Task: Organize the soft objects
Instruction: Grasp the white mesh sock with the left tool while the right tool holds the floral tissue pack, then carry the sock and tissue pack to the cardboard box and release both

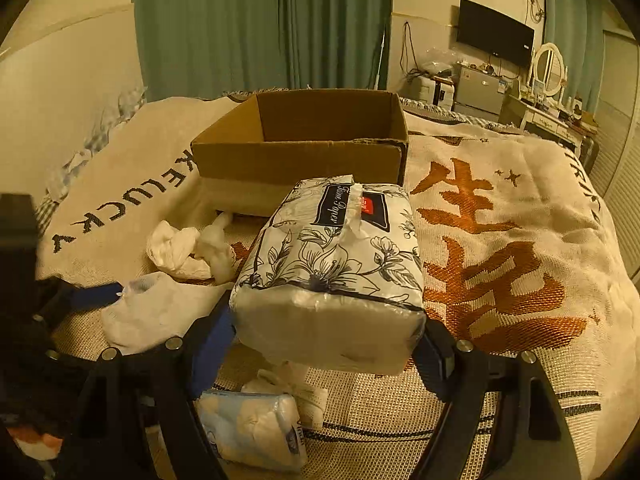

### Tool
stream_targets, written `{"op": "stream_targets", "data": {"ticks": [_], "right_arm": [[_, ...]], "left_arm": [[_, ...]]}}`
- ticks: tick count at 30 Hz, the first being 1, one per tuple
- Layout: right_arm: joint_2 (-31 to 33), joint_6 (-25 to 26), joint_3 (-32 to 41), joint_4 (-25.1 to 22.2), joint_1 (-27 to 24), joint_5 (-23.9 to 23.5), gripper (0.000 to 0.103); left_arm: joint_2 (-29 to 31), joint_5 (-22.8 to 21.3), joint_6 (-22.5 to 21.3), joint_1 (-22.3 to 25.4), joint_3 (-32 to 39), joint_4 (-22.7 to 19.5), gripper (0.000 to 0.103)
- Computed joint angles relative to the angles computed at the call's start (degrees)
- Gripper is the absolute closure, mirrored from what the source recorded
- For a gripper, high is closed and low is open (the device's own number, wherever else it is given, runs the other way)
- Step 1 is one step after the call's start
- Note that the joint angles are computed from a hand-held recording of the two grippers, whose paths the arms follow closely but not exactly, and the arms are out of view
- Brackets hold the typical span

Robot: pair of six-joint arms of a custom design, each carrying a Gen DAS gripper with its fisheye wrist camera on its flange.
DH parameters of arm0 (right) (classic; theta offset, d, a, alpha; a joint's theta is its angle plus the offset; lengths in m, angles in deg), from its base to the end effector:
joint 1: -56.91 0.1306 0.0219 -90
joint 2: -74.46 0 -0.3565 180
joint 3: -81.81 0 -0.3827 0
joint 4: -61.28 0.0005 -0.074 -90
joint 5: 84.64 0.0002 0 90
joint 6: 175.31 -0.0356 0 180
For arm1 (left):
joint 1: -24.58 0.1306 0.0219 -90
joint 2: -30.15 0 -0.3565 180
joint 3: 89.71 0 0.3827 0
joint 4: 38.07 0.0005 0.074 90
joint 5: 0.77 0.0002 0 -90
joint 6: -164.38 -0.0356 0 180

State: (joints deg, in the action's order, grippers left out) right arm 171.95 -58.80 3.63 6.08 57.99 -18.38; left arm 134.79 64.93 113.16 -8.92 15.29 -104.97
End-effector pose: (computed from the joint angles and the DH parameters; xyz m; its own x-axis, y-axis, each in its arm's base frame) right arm 0.5167 0.0236 0.4301 -0.5729 -0.4195 -0.7041 -0.5889 0.8082 -0.0022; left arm 0.4555 -0.2845 0.3802 -0.8258 -0.1380 -0.5468 -0.1935 0.9801 0.0449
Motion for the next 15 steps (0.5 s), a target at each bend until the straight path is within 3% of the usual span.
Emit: {"op": "stream_targets", "data": {"ticks": [3, 5, 8, 15], "right_arm": [[0.5, -0.1, 0.5, -0.6, -0.1, -0.4, 0.024], [0.8, 0.3, 0.5, -0.8, -0.2, -0.2, 0.024], [0.9, 0.0, 0.6, -1.2, -0.3, -0.5, 0.024], [-1.8, -0.1, -0.3, -0.8, -1.4, -2.5, 0.024]], "left_arm": [[1.5, 1.6, -0.5, 0.5, 1.0, -0.9, 0.019], [1.8, 1.0, -1.0, 0.3, 1.5, -1.4, 0.034], [0.6, 0.1, -1.0, 0.1, 0.7, -0.7, 0.047], [-3.7, -3.7, -0.3, -1.8, -0.9, 2.0, 0.052]]}}
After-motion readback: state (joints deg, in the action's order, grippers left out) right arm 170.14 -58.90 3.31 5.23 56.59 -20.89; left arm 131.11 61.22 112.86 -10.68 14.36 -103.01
